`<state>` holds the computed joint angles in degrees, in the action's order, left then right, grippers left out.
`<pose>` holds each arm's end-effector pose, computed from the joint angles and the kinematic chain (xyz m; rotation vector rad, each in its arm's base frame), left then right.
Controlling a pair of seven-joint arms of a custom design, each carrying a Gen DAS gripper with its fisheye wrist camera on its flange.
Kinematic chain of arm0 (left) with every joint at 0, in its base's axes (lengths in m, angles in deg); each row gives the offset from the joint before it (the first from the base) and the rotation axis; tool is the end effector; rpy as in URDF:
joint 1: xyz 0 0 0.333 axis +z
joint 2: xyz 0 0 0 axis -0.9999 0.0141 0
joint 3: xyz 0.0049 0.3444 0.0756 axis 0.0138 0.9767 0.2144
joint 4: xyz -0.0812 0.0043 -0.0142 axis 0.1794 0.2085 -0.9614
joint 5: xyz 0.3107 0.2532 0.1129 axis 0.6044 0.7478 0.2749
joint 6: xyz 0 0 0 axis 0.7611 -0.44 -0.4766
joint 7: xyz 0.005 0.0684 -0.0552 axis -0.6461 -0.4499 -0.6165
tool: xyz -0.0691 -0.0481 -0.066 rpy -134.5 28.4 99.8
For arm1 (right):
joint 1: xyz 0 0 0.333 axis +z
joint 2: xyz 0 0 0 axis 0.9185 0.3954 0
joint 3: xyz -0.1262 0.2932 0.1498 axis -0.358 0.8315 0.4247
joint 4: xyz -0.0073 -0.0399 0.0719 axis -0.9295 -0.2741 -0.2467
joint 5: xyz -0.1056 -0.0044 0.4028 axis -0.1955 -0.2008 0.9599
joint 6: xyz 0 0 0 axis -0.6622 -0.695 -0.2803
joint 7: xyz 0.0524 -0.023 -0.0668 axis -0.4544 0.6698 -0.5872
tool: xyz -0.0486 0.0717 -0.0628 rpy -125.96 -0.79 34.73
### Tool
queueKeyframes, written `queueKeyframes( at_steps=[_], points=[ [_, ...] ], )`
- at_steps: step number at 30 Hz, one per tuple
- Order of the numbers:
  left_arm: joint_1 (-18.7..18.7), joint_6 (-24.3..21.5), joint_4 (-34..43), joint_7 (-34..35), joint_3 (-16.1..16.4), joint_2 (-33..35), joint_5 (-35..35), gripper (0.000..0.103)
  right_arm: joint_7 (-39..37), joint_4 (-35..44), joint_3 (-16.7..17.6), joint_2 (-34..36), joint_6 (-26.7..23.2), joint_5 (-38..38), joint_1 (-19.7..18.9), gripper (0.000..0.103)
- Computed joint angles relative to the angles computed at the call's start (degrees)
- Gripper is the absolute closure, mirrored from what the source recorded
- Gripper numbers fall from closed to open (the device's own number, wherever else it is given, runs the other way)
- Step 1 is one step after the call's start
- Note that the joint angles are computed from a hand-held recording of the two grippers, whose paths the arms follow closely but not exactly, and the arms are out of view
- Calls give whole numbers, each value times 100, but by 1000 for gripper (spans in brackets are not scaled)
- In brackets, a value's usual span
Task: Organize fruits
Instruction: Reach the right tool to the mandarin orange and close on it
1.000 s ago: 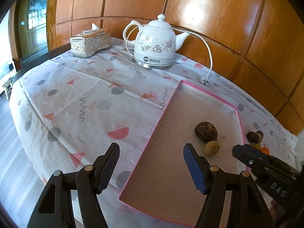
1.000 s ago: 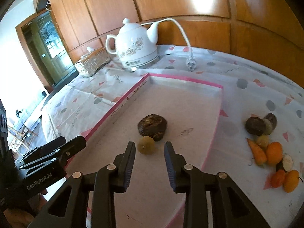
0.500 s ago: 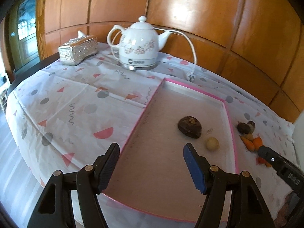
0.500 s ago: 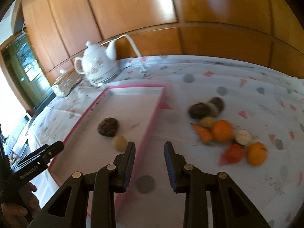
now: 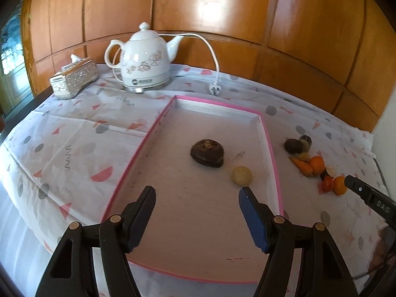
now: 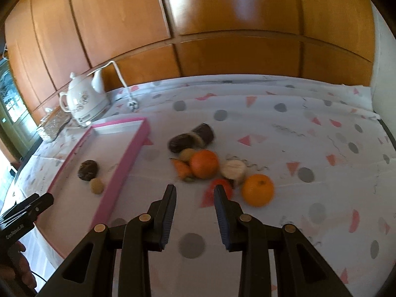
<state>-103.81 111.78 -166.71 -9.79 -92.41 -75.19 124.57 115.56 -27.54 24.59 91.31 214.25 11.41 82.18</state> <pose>0.4980 -0.2493 0.3757 -2.2103 1.0329 -0.5473 0.6911 0.2581 0.3959 -2.1105 1.1584 -0.2640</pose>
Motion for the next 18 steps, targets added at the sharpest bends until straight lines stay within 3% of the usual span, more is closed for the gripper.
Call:
queueKeyframes(
  at_steps=[18],
  points=[
    [-102,394,660,693,111,521,196,33,888,205,-368,226,130,-325,-137,71]
  ],
)
